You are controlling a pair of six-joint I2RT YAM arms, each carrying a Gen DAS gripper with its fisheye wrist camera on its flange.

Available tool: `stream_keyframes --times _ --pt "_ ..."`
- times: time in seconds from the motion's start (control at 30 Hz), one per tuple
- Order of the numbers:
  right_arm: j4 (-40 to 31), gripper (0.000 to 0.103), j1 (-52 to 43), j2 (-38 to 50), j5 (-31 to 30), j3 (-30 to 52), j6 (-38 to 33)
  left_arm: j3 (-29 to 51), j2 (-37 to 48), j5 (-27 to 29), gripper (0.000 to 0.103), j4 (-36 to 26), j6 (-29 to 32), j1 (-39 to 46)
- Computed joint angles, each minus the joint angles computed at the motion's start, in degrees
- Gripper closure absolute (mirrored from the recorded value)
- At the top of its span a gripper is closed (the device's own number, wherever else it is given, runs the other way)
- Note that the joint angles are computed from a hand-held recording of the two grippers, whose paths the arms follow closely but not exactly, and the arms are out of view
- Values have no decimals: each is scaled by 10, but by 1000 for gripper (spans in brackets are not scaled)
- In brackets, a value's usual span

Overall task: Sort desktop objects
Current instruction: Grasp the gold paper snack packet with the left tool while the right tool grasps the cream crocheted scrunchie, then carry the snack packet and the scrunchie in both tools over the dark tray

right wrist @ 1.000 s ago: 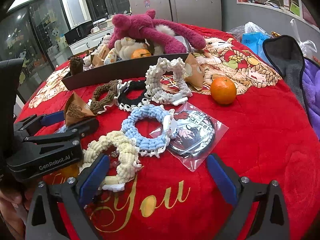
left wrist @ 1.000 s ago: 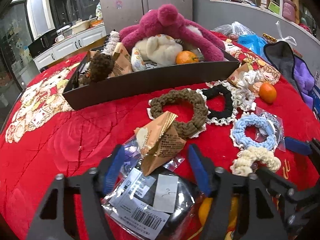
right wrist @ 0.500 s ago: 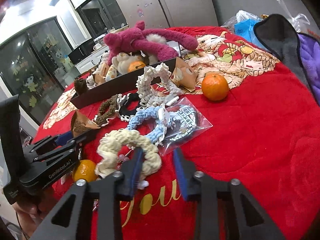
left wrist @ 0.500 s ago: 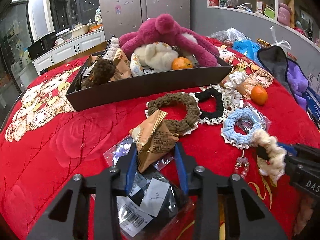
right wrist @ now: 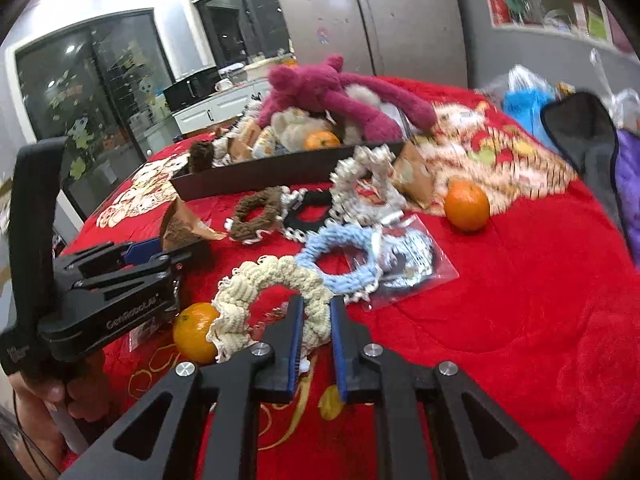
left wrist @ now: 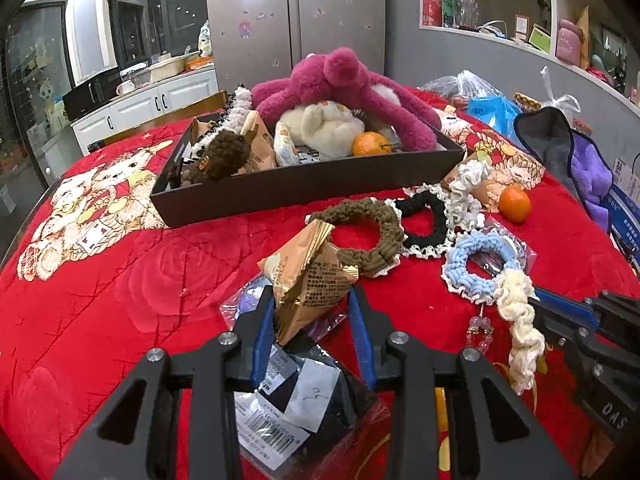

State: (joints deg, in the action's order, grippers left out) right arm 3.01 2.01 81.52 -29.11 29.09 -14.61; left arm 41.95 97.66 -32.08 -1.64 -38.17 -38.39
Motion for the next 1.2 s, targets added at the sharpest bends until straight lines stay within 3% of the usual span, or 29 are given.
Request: stream_keyframes --times 0.7,0.8,0.93,1.2 --pt "10 89 26 -57 26 -37 13 -14 -20 -4 67 -6 -12 -1" --pt "-8 89 22 -69 6 -34 25 -18 -27 8 67 -2 -13 7" --pt "-6 89 51 -113 49 -46 29 -31 -47 22 67 11 -14 16" --pt "-63 89 60 -175 73 12 53 23 -55 38 67 -45 7 36"
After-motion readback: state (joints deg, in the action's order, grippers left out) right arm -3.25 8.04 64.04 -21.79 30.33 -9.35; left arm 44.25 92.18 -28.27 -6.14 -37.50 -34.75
